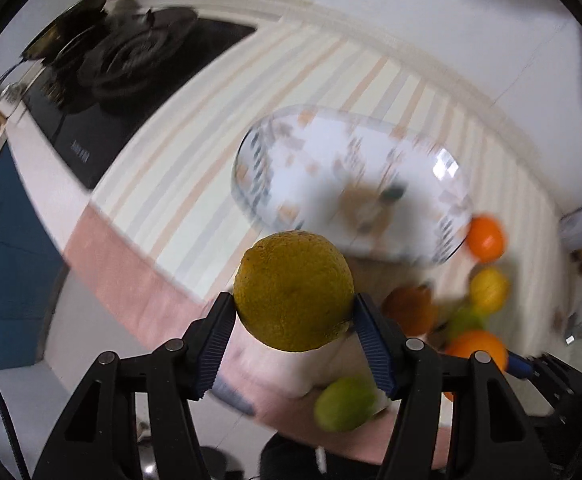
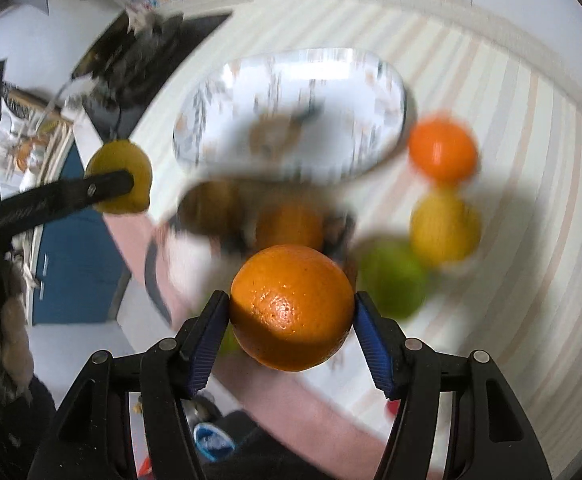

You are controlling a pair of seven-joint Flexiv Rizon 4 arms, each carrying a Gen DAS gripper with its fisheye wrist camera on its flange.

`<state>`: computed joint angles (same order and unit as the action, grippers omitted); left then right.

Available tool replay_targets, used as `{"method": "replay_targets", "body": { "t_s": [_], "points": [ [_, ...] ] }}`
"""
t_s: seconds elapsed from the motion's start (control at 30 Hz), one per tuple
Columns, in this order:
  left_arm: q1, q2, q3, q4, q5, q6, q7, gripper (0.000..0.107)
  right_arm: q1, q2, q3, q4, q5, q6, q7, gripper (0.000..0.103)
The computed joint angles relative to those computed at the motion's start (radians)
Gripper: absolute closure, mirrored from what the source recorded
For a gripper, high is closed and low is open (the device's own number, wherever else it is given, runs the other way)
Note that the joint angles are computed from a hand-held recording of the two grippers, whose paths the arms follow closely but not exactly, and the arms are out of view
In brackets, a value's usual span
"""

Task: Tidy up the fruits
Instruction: 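Place the grapefruit on the floral plate with the left tool while the right tool places the orange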

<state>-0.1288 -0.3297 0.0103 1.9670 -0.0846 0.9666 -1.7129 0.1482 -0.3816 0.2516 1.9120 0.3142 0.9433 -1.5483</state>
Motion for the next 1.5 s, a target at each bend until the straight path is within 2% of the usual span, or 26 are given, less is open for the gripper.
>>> {"method": "replay_targets", "body": {
  "t_s": [0.07, 0.13, 0.27, 0.4, 0.6, 0.73, 1.0, 1.03, 1.07, 1.1, 1.13, 1.17, 1.37, 1.5],
  "points": [
    [0.018, -0.046, -0.017, -0.074, -0.031, -0.016, 0.029, 0.049, 0.022, -0.059, -0.034, -0.07, -0.051, 0.013, 0.034, 0.038],
    [0.013, -0.118, -0.01, -0.171, -0.014, -0.035, 0.027, 0.049, 0.035, -0.151, -0.062, -0.178, -0.108, 0.001, 0.074, 0.038],
    [0.027, -0.259, -0.013, -0.333, -0.038, -0.097, 0.04, 0.049, 0.039, -0.291, -0.059, -0.365, -0.175, -0.068, 0.105, 0.038],
    [0.057, -0.377, -0.029, -0.462, -0.1, -0.205, 0.047, 0.049, 0.061, -0.369, -0.056, -0.47, -0.237, -0.118, 0.097, 0.038],
    [0.07, -0.45, -0.038, -0.55, -0.135, -0.296, 0.051, 0.049, 0.064, -0.463, -0.046, -0.59, -0.254, -0.194, 0.088, 0.038],
    [0.066, -0.483, -0.029, -0.603, -0.128, -0.336, 0.047, 0.048, 0.062, -0.481, -0.047, -0.615, -0.253, -0.211, 0.08, 0.038],
    [0.051, -0.512, -0.01, -0.686, -0.091, -0.401, 0.028, 0.048, 0.036, -0.511, -0.033, -0.702, -0.198, -0.339, 0.087, 0.036],
    [0.052, -0.512, -0.011, -0.687, -0.089, -0.402, 0.029, 0.047, 0.035, -0.512, -0.031, -0.708, -0.19, -0.351, 0.091, 0.029],
    [0.053, -0.505, -0.011, -0.675, -0.087, -0.39, 0.032, 0.041, 0.033, -0.507, -0.033, -0.706, -0.182, -0.351, 0.094, 0.012],
    [0.048, -0.5, -0.004, -0.675, -0.077, -0.382, 0.026, 0.035, 0.034, -0.5, -0.037, -0.695, -0.178, -0.338, 0.095, 0.008],
    [0.044, -0.497, 0.001, -0.675, -0.069, -0.376, 0.02, 0.023, 0.035, -0.49, -0.041, -0.682, -0.178, -0.324, 0.095, 0.007],
    [0.047, -0.492, -0.001, -0.672, -0.069, -0.37, 0.021, 0.019, 0.038, -0.487, -0.044, -0.679, -0.18, -0.321, 0.098, 0.007],
    [0.038, -0.436, 0.011, -0.606, -0.036, -0.332, 0.018, 0.018, 0.058, -0.431, -0.074, -0.612, -0.221, -0.28, 0.127, 0.007],
    [0.013, -0.363, 0.041, -0.525, 0.016, -0.275, -0.011, 0.018, 0.083, -0.357, -0.114, -0.497, -0.294, -0.23, 0.17, 0.007]
  ]
}}
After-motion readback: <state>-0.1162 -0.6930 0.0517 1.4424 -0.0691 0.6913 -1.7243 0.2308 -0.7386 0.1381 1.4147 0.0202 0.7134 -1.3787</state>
